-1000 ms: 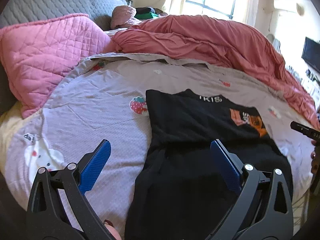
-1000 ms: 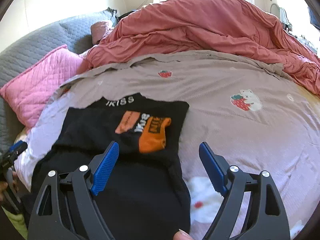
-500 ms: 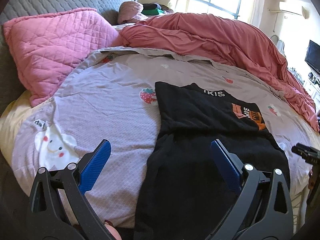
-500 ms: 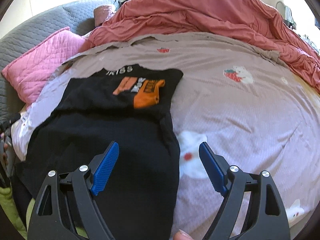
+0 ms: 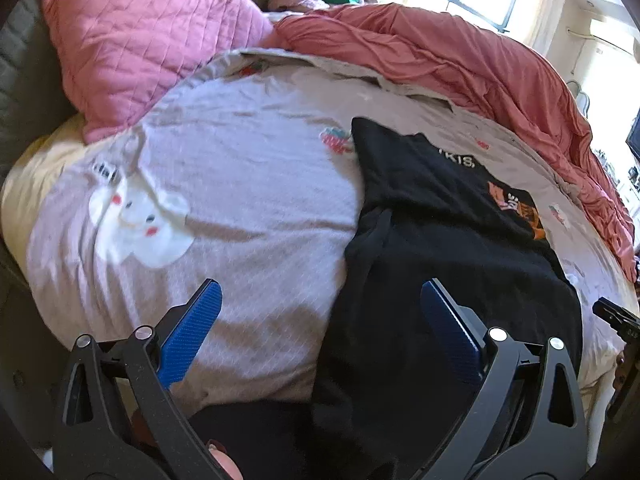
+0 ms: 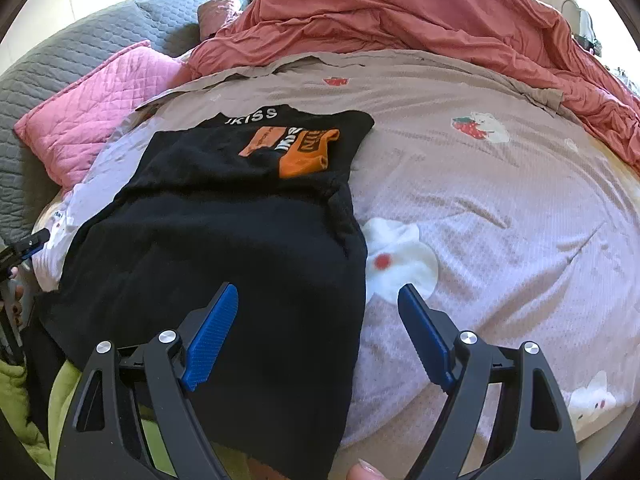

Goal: Fold small clothes
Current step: 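Move both grippers to the sweatshirt hem and close on it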

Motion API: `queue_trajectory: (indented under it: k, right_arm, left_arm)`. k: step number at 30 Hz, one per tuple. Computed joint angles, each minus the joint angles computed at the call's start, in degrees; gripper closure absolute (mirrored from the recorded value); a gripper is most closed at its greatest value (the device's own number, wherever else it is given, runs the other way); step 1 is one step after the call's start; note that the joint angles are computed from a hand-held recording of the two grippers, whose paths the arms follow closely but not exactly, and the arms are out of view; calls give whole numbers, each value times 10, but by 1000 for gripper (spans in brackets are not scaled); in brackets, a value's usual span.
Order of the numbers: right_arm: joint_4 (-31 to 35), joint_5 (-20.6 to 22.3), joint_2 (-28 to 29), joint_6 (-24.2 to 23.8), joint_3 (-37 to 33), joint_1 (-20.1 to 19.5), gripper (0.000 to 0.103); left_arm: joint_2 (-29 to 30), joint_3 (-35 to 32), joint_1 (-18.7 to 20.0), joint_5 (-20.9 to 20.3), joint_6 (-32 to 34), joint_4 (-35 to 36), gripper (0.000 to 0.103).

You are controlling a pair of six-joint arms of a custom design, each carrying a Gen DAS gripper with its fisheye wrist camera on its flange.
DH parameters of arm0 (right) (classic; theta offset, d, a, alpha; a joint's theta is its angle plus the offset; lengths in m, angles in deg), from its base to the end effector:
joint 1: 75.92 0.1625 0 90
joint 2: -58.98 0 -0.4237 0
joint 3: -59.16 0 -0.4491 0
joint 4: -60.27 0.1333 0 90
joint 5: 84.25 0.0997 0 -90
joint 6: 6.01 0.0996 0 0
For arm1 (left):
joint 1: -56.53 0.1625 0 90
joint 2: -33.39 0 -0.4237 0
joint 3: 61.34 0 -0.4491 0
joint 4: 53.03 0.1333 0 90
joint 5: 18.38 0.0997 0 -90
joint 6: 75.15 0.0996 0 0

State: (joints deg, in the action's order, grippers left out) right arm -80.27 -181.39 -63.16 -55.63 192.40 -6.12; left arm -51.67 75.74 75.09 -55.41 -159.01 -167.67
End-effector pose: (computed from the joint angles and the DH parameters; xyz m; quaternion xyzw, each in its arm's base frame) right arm -0.0091 -0.3750 0.4218 0.2182 -0.9141 0.2426 0.2408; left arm -0.2866 -0.3207 0.1315 0.0109 0.8759 -0.3780 0.2996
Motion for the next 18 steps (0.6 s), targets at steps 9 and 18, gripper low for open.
queue_trajectory:
  k: [9,18]
  right_arm:
    - [39,-5,-31,-20,21,-17,22]
    - [71,-16,-64,-40,37,-49,22]
  left_arm:
    - [-4,33,4,-51,35,-85,10]
    - [4,37,14,-67,35,-110,14]
